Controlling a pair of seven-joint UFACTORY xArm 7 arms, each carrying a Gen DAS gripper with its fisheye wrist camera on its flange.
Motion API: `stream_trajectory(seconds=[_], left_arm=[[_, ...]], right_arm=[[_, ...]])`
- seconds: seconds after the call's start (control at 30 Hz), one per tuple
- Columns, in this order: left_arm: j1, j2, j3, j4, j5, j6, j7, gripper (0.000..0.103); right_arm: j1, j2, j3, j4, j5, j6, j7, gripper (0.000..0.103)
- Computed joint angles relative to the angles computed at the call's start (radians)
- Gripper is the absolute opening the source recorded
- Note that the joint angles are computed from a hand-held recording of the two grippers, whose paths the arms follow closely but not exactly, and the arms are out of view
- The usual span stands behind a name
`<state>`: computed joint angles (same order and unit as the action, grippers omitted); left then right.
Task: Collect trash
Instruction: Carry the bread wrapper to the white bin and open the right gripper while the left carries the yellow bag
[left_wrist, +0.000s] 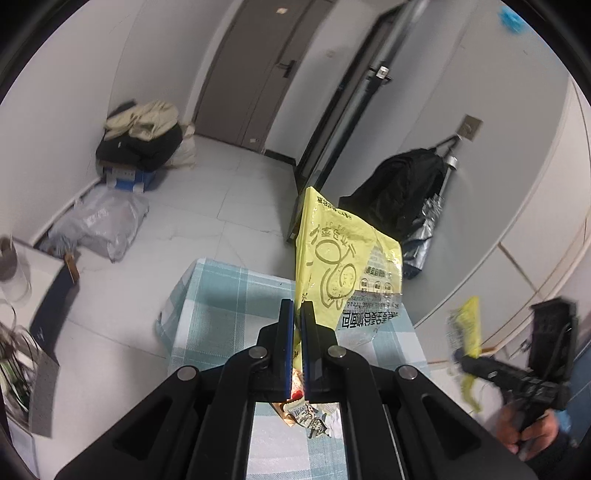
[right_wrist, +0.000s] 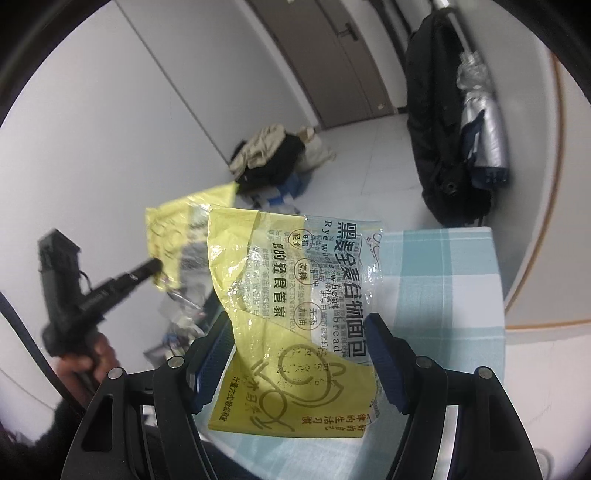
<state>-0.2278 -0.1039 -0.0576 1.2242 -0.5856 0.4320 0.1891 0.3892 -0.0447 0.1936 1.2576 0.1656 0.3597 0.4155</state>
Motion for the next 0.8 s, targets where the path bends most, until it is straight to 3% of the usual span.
stream_trajectory(seconds=[0.2, 0.3, 0.47, 0.8], left_arm=[[-0.026, -0.04, -0.017, -0.022, 0.011, -0.003, -0.012, 0.0], [-0.044, -0.072, -0.04, -0.037, 0.075, -0.018, -0.054, 0.0], [-0.094, -0.12, -0.064, -0.046, 0.176, -0.032, -0.068, 0.0], [-0.198, -0.136, -0.091, 0.011, 0.213, -0.009, -0.07, 0.0]], right_arm=[[-0.003, -0.214, 0.013, -0.182, -0.022, -0.072, 0.08, 0.071], [-0.008, -0.314, 0.013, -0.247, -0.027, -0.082, 0.111, 0.071], [-0.057, -0.497, 0.032, -0.341, -0.064, -0.054, 0.193, 0.071], [-0.139, -0.832, 0.027, -0.505, -0.103, 0.057, 0.273, 0.071]])
